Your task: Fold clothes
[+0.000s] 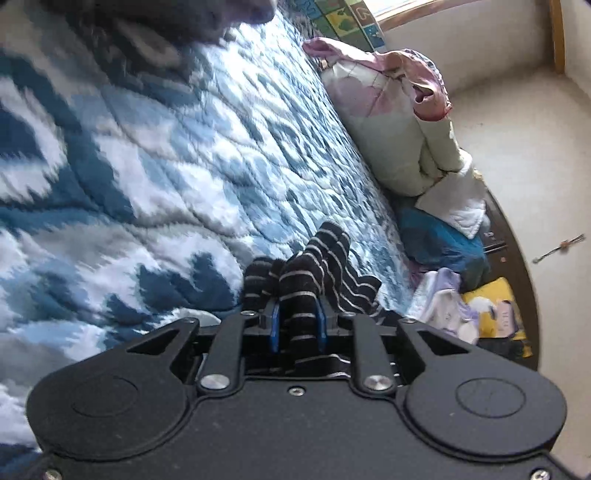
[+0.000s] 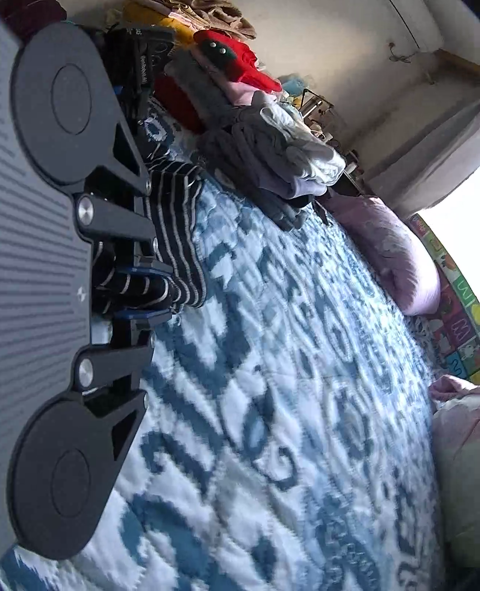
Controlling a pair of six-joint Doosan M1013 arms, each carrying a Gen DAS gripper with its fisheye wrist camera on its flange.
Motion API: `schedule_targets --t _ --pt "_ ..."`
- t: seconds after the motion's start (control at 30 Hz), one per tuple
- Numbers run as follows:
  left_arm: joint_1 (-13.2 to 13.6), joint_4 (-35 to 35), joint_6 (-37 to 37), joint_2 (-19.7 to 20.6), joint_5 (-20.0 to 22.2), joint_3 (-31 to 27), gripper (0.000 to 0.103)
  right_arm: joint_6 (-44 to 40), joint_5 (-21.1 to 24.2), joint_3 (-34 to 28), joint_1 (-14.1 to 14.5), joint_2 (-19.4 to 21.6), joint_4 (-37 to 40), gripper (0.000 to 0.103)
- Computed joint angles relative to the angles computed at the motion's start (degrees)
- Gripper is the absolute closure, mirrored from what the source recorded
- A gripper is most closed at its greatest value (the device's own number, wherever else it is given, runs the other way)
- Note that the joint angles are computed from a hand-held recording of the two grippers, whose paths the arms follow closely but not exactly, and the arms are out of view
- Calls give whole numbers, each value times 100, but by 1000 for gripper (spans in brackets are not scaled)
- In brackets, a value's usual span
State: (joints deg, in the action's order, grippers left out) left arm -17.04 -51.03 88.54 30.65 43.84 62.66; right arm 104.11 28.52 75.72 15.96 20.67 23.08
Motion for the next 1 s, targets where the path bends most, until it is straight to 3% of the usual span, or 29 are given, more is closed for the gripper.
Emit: schedule_targets --t 0.07,0.17,0.23,0.3,0.4,0.47,0.57,0.6,0.7,0.8,0.87,1.0 --pt "-86 650 -90 -145 -226 26 74 186 49 -73 20 -44 -390 76" --pt "-292 1559 434 -510 -754 275 74 22 112 -117 44 -210 -708 76" --pt "-401 1552 1288 -717 -949 456 73 -592 324 -191 123 -322 -942 76" --pt "-518 1396 2278 -877 -1026 617 66 -1369 716 -299 228 -398 -1053 76" --pt "-696 1680 2890 -960 -962 730 66 -2467 1322 -411 451 -461 -1234 70" --pt "-786 2123 2586 -917 -918 754 65 -2694 1524 -418 641 -442 -1596 71" --pt "-933 3489 1471 -796 -887 888 65 -2300 1546 -334 812 -316 -1892 73" --pt "-946 3480 1331 -841 -1243 1087 65 -2058 1477 -269 861 -259 -2097 73" --pt "-957 3433 1444 -887 -1339 1083 67 -1145 783 99 1004 -266 -2883 72" --pt "-980 3481 1617 -912 -1329 981 68 -982 985 -59 983 -310 -2713 73" --pt "-962 3438 1615 -853 -1396 834 68 -1083 779 -27 968 -415 -2668 72" --pt "-930 3869 993 -498 -1336 293 68 -588 727 -319 975 -239 -3254 72"
